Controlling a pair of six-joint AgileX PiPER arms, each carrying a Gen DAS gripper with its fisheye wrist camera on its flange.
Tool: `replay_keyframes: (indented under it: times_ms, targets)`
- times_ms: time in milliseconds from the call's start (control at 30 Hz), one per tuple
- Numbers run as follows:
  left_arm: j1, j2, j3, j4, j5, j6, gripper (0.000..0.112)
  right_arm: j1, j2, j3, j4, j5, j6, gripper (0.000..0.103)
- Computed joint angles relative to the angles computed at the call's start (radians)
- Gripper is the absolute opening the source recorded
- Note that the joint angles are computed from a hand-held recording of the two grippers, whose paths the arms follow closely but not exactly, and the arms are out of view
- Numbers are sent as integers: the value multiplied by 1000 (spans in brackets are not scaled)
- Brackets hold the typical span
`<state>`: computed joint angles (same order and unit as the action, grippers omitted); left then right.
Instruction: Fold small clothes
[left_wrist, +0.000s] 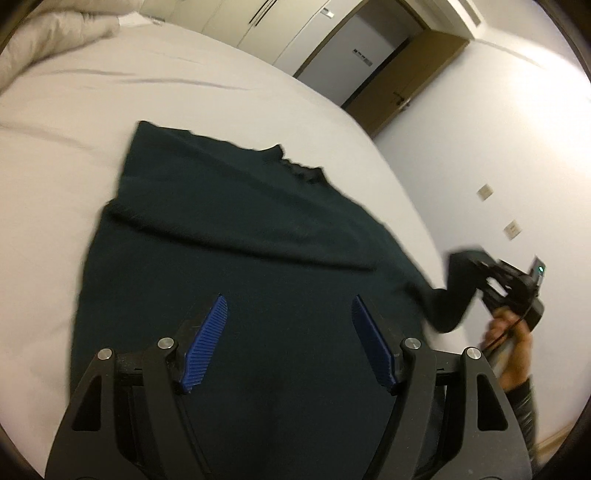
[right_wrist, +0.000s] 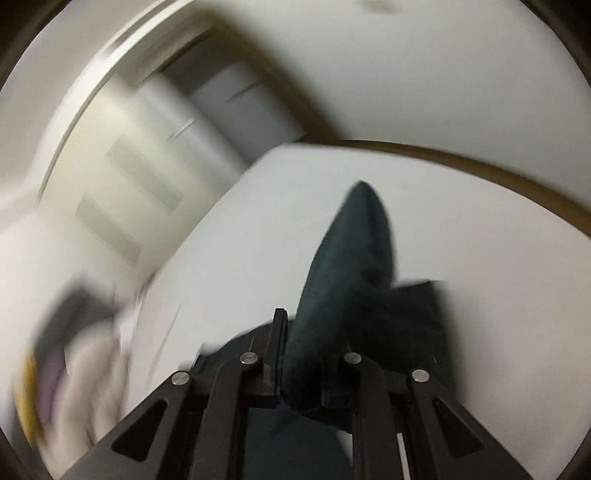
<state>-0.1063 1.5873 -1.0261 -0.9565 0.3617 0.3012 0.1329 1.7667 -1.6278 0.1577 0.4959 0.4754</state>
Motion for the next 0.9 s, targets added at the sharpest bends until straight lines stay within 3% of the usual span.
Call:
replay_keyframes:
  times_ms: [67, 233, 367, 467, 533, 700, 733, 800, 900]
  targets:
    - [41, 83, -85, -127, 78, 93, 70, 170, 121, -174, -137, 57, -10, 14]
    - [104, 291, -292, -295, 266, 135, 81, 383, 348, -427, -364, 220, 9, 14]
    - [105, 448, -462, -316, 363, 58, 83, 419, 398, -430, -357, 234, 31, 14]
    - [100, 542, -582, -346, 434, 21, 83, 430, 378, -345, -368, 187, 60, 14]
    - [98, 611, -674, -359, 479, -27, 91, 423, 378, -333, -348, 181, 39, 16]
    - [79, 752, -888, -270, 532, -204, 93, 416, 363, -309, -272, 179, -29, 20]
    - [73, 777, -929, -255, 544, -233, 93, 413, 361, -298, -246, 180, -49, 22]
    - [59, 818, -1004, -198, 557, -299, 93, 399, 344, -266, -154, 190, -112, 45]
    - [42, 864, -1089, -141, 557, -366, 90, 377, 267, -140, -54, 135, -170, 48]
